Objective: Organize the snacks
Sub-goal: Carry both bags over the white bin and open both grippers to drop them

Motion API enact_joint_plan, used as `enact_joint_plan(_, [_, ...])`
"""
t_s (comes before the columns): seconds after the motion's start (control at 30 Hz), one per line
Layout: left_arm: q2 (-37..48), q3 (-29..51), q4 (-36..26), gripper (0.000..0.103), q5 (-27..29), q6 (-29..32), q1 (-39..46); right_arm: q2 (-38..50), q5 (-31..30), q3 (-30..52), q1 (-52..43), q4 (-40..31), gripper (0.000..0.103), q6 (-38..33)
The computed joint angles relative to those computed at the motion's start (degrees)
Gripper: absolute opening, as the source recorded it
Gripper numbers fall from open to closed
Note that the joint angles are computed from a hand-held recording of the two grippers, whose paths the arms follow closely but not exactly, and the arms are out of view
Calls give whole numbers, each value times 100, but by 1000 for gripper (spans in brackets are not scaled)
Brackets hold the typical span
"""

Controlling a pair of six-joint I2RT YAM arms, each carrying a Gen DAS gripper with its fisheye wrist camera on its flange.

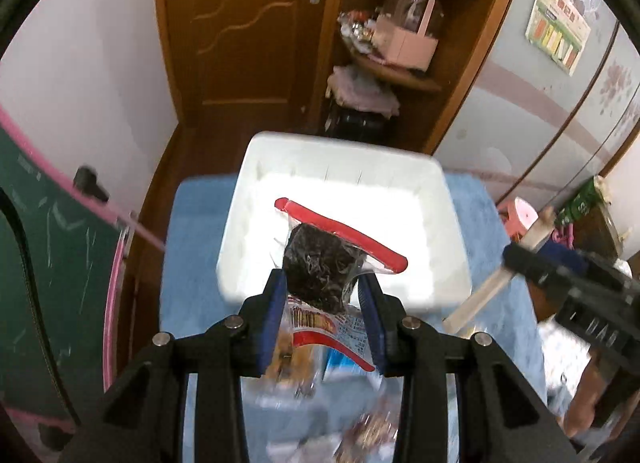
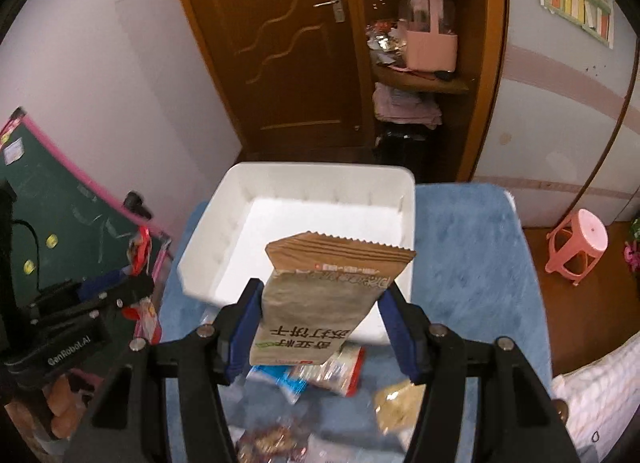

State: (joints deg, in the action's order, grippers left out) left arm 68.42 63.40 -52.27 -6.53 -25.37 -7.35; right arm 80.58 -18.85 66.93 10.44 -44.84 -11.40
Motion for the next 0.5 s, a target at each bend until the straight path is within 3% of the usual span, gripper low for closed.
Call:
enact_joint_plan(0.17, [1326, 816, 496, 38, -72, -37, 30, 1094, 369, 802, 182, 259, 60, 172])
enact_joint_plan(0.2, [1394, 840, 514, 45, -167, -104, -44, 1306, 449, 949, 222, 242, 60, 170])
enact_joint_plan(0.23, [1587, 924, 547, 64, -337, -116, -87, 1528, 504, 1092, 257, 210, 61, 147])
enact_joint_plan(0.3, [1793, 974, 594, 89, -486, -113, -174, 1773, 622, 1200, 291, 185, 62, 62])
enact_joint_plan(0.5, [1784, 800, 579, 91, -655, -200, -289, 1791, 877, 992, 327, 417, 62, -143])
